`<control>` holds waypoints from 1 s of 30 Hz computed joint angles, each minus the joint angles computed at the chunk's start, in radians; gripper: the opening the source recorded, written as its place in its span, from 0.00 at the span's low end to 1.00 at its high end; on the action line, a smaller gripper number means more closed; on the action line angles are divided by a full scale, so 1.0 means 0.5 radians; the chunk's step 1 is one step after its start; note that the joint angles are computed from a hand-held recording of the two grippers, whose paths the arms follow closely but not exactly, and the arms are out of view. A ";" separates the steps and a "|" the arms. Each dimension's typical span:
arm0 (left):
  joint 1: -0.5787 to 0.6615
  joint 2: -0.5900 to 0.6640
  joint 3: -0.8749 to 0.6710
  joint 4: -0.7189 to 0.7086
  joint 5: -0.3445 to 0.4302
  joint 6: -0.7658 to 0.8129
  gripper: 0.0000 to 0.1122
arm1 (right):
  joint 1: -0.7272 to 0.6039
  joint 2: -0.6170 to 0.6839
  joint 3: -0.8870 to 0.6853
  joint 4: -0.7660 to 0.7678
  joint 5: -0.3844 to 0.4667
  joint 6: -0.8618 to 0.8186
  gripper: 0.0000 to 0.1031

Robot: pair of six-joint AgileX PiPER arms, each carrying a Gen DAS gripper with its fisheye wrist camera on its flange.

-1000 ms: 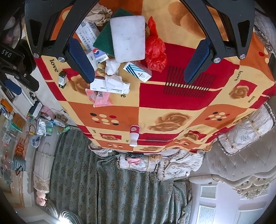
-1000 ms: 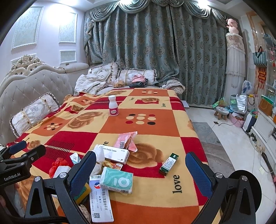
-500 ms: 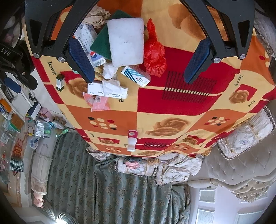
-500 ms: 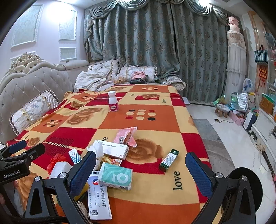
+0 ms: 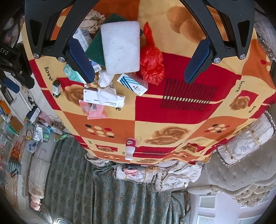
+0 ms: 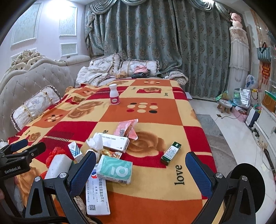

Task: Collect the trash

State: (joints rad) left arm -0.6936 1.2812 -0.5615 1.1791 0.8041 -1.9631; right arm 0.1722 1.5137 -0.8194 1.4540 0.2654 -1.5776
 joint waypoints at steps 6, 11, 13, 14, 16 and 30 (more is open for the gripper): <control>0.052 -0.017 0.038 -0.019 -0.042 0.036 0.92 | -0.027 0.040 -0.001 -0.039 0.033 -0.010 1.00; 0.097 -0.080 0.079 -0.123 -0.114 0.199 0.92 | -0.068 0.094 -0.025 -0.144 0.055 0.047 1.00; 0.089 -0.123 0.105 -0.193 -0.140 0.292 0.92 | -0.097 0.123 -0.034 -0.219 0.077 0.080 1.00; 0.088 -0.133 0.113 -0.218 -0.153 0.325 0.92 | -0.114 0.131 -0.032 -0.246 0.092 0.081 1.00; 0.085 -0.156 0.132 -0.299 -0.187 0.436 0.92 | -0.134 0.152 -0.027 -0.274 0.100 0.062 1.00; 0.307 0.089 0.058 -0.471 -0.673 0.725 0.91 | -0.031 0.574 -0.412 -0.743 0.447 0.654 0.91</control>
State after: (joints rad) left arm -0.5400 1.3258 -0.5327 0.9434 0.4675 -1.6005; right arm 0.1570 1.8004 -1.0254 1.0826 0.4889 -1.2506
